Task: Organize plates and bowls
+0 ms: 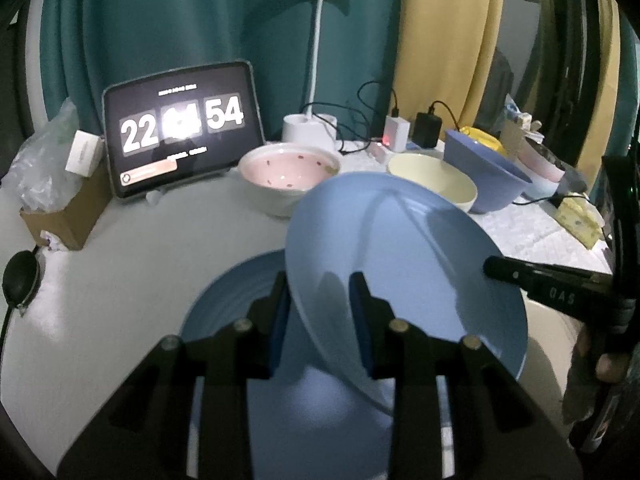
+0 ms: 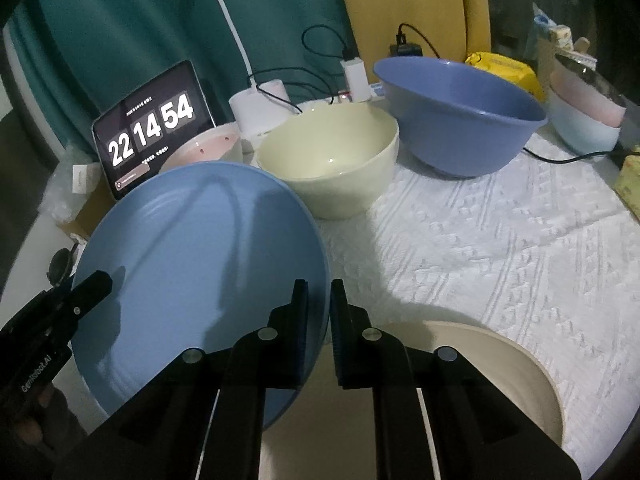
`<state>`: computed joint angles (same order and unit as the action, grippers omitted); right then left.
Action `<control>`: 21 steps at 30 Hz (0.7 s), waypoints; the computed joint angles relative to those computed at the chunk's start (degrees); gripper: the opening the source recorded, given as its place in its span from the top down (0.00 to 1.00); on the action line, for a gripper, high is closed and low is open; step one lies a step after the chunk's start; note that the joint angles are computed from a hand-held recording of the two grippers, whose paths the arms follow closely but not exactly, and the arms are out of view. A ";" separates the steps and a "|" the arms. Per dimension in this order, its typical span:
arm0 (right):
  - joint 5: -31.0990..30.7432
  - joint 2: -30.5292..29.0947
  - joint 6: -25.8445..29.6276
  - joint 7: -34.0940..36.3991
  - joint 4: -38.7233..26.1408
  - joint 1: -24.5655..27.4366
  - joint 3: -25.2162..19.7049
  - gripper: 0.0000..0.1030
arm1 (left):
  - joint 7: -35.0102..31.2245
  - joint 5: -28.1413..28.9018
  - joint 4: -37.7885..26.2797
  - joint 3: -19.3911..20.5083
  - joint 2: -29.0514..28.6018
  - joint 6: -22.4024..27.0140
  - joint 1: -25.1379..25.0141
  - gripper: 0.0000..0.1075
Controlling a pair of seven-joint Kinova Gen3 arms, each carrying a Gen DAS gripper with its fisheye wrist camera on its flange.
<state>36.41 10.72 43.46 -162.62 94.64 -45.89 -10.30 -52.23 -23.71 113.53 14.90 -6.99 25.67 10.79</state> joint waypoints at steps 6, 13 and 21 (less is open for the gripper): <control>3.02 -1.99 1.61 -3.47 1.42 -1.29 -0.83 0.88 | 0.76 -0.39 0.74 1.37 -1.97 0.41 -0.16 0.72; 6.70 -4.88 3.70 -8.76 4.30 -1.50 -3.28 0.88 | 1.42 -0.34 1.31 4.09 -3.85 1.26 -0.35 0.72; 9.68 -8.33 5.65 -14.66 8.53 -0.57 -6.71 0.88 | 4.38 -2.03 1.64 7.91 -4.46 2.27 -0.42 0.72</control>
<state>46.09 2.38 49.11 -177.28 103.16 -46.47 -17.00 -47.85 -25.74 115.17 22.81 -11.45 27.94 10.37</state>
